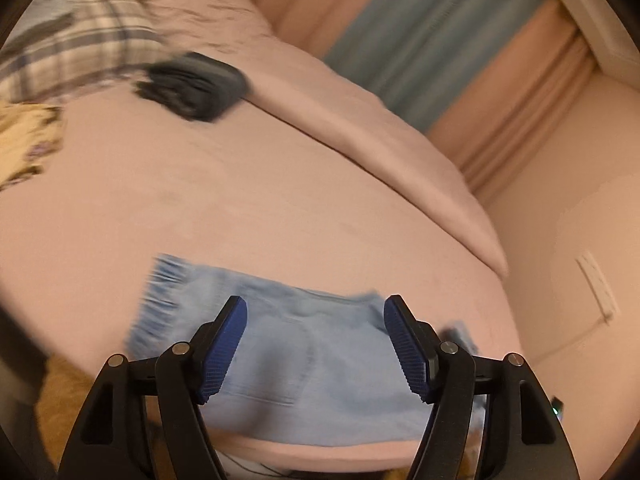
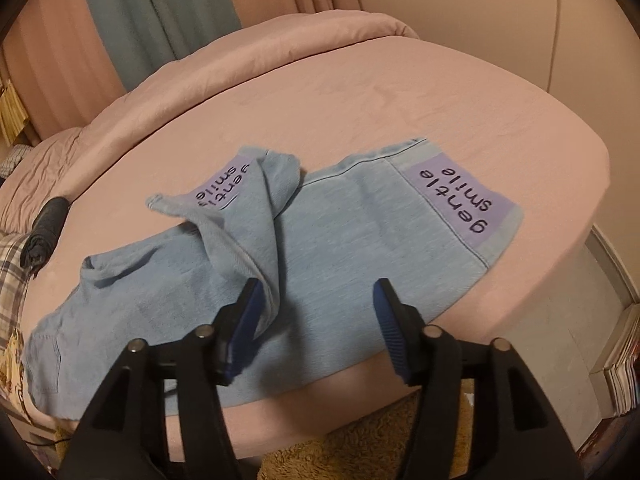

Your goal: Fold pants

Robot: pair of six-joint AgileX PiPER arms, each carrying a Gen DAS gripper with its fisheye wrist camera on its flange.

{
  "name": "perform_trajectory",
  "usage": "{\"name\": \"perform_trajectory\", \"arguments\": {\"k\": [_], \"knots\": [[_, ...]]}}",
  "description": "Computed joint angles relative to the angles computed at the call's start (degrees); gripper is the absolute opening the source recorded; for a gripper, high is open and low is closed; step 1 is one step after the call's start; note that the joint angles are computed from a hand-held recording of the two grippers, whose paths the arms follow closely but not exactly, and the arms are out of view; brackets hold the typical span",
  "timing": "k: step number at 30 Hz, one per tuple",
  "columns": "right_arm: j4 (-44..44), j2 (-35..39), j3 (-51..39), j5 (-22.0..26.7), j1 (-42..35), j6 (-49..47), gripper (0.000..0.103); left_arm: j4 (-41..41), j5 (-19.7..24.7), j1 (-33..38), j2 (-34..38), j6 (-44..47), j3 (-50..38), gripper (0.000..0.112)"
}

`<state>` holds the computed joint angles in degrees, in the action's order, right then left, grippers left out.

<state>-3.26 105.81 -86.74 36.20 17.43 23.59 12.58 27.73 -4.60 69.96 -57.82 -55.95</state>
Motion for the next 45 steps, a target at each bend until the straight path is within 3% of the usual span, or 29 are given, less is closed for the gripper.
{"name": "perform_trajectory", "arguments": {"k": [3,8,14,45], "knots": [[0.7,0.2,-0.5,0.4,0.1,-0.4,0.059,-3.8,-3.8,-0.4,4.3,4.5,0.1,0.07],[-0.1,0.2,-0.7,0.7,0.9,-0.3,0.059,-11.0,-4.1,-1.6,12.5,12.0,-1.6,0.061],[-0.9,0.4,-1.0,1.1,1.3,0.4,0.059,-14.3,-2.7,-2.0,19.2,15.7,-3.3,0.061],[-1.7,0.7,-0.6,1.6,2.0,1.2,0.06,-12.7,-3.8,-3.3,19.2,13.3,-1.0,0.061]]}}
